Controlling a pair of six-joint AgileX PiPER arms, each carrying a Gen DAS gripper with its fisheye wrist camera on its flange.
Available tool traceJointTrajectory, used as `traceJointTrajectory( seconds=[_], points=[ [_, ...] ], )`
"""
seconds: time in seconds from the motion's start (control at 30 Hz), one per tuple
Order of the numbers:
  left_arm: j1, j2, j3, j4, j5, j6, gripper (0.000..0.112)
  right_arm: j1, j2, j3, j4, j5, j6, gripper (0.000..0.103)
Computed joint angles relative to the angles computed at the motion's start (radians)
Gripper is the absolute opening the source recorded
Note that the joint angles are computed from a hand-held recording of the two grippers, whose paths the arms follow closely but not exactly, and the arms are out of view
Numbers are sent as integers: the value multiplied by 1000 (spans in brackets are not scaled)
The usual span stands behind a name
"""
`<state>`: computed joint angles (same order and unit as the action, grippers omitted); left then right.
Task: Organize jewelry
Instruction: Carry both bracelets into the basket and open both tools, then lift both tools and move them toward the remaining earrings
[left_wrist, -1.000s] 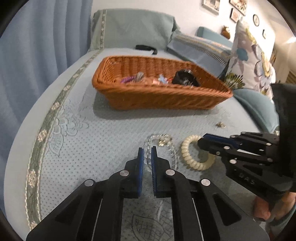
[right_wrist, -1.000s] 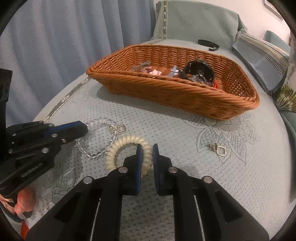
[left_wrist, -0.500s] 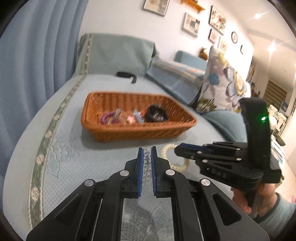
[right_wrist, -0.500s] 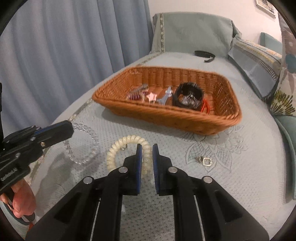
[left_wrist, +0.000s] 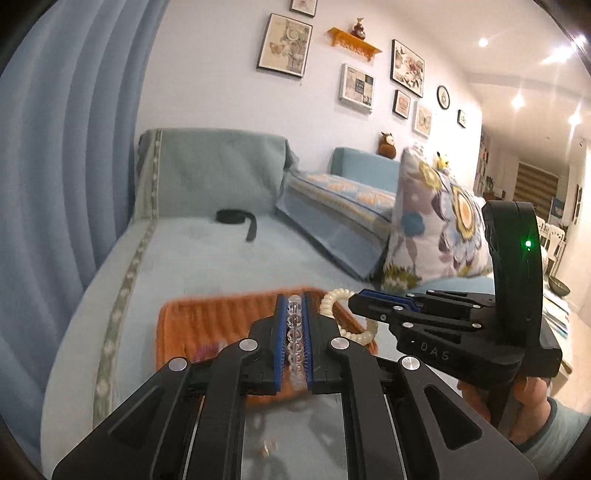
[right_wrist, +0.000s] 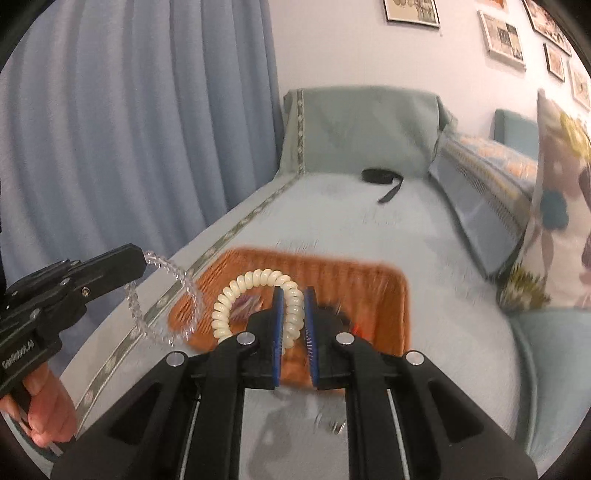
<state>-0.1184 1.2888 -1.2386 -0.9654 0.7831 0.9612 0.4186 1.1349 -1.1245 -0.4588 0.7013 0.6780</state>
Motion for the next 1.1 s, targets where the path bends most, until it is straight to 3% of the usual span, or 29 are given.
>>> traceJointTrajectory(
  seconds=[0.1, 0.33, 0.53, 0.77, 0.8, 0.87, 0.93, 1.1],
  points=[
    [-41, 95, -75, 12, -56, -15, 6, -62, 91, -69, 37, -26, -63, 9],
    [-72, 304, -185, 47, -105, -74, 6, -135, 316, -154, 97, -61, -132, 9],
    [-65, 372, -146, 32, -130, -52, 6, -163, 412, -158, 161, -78, -171, 9],
    [-66, 408, -152, 100, -137, -112, 7, -188, 435, -154, 235, -83, -218, 10],
    [-63, 408, -155, 105, -131, -121, 13, -188, 432, -158, 242, -75, -218, 11],
    [-46, 383, -136, 100, -124, -119, 29, -192, 408, -147, 252, -72, -221, 26],
    [-25, 338, -102, 79, -120, -89, 34, -192, 370, -125, 252, -75, -220, 41],
    [64, 198, -30, 7, -53, -27, 38, -173, 225, -77, 242, -52, -229, 42]
  ],
)
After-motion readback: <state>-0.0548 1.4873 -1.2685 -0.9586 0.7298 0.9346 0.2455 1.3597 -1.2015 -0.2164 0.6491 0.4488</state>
